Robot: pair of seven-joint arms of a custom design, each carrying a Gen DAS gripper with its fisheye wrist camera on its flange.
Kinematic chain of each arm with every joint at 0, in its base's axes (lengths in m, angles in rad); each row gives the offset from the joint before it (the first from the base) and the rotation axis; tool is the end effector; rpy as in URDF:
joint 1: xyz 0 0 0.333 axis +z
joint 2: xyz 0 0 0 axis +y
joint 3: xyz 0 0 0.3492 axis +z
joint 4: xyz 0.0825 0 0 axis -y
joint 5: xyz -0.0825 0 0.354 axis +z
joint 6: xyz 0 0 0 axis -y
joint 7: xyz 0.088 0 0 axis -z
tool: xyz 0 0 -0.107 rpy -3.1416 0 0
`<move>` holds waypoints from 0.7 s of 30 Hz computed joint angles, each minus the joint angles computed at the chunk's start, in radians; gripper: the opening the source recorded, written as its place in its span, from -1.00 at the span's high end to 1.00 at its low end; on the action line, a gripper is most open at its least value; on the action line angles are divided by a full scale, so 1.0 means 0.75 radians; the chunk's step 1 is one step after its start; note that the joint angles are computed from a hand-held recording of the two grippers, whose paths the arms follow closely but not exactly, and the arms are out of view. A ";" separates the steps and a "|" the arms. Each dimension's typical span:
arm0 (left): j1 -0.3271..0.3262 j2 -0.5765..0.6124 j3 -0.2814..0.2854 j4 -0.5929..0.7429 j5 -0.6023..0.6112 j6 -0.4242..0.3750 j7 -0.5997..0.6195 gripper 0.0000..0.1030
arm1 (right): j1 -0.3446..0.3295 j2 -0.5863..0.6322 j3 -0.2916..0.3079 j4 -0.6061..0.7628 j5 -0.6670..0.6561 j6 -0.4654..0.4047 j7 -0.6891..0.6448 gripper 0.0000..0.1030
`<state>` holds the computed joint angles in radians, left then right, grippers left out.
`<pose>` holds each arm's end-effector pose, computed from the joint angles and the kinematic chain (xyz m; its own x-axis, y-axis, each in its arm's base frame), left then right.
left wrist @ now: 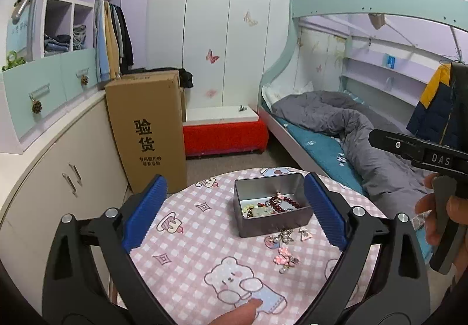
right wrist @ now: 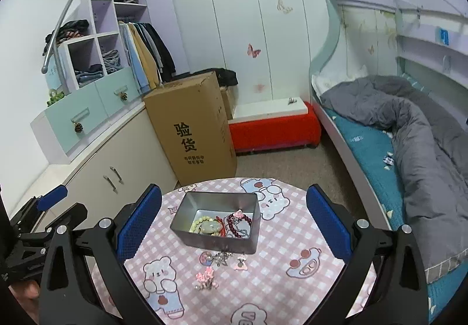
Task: Organize jewelry
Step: 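Withdraw both open tools from the box toward the remaining charms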
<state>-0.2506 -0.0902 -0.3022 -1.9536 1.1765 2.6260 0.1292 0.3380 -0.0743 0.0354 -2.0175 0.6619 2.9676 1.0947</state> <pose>0.4510 -0.3127 0.6316 0.0070 -0.9993 0.0376 -0.4232 -0.0370 -0.9053 0.5253 0.1616 0.6417 0.3614 -0.9099 -0.2035 -0.5264 -0.0190 -0.8500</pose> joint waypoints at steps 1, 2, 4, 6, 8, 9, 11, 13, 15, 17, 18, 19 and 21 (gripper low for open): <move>-0.002 -0.016 -0.004 -0.015 0.014 -0.001 -0.019 -0.80 | 0.006 -0.030 0.002 -0.032 0.010 0.020 -0.021 -0.85; -0.005 -0.040 -0.011 -0.035 0.028 -0.004 -0.039 -0.80 | 0.016 -0.047 -0.002 -0.050 0.023 0.033 -0.038 -0.85; -0.003 -0.066 -0.025 -0.057 0.039 -0.011 -0.057 -0.81 | 0.042 -0.089 -0.019 -0.095 0.044 0.060 -0.072 -0.85; 0.001 -0.089 -0.039 -0.073 0.050 -0.019 -0.073 -0.81 | 0.069 -0.137 -0.032 -0.148 0.043 0.091 -0.084 -0.85; 0.002 -0.116 -0.058 -0.094 0.067 -0.032 -0.101 -0.81 | 0.108 -0.180 -0.058 -0.196 0.045 0.122 -0.096 -0.85; 0.004 -0.127 -0.066 -0.103 0.074 -0.035 -0.114 -0.81 | 0.125 -0.202 -0.068 -0.224 0.038 0.141 -0.095 -0.85; 0.010 -0.147 -0.079 -0.124 0.089 -0.038 -0.139 -0.81 | 0.157 -0.236 -0.094 -0.270 0.012 0.171 -0.087 -0.85; 0.012 -0.165 -0.095 -0.144 0.099 -0.056 -0.161 -0.82 | 0.195 -0.264 -0.123 -0.311 -0.015 0.196 -0.076 -0.85; 0.012 -0.186 -0.104 -0.173 0.102 -0.056 -0.185 -0.82 | 0.236 -0.296 -0.153 -0.361 -0.031 0.230 -0.065 -0.85; 0.016 -0.203 -0.113 -0.198 0.107 -0.055 -0.215 -0.82 | 0.265 -0.324 -0.173 -0.405 -0.051 0.256 -0.042 -0.85; 0.018 -0.210 -0.117 -0.209 0.108 -0.054 -0.228 -0.82 | 0.276 -0.339 -0.179 -0.432 -0.060 0.275 -0.027 -0.85; 0.019 -0.220 -0.121 -0.223 0.111 -0.051 -0.244 -0.82 | 0.284 -0.354 -0.185 -0.457 -0.069 0.288 -0.010 -0.85; 0.022 -0.235 -0.131 -0.248 0.114 -0.052 -0.271 -0.82 | 0.285 -0.381 -0.185 -0.505 -0.091 0.310 0.032 -0.85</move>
<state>-0.2343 -0.2663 -0.4005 -2.1399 1.2624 2.5870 -0.0744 0.5522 -0.3600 -0.1035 -2.3966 0.5937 3.2000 1.1185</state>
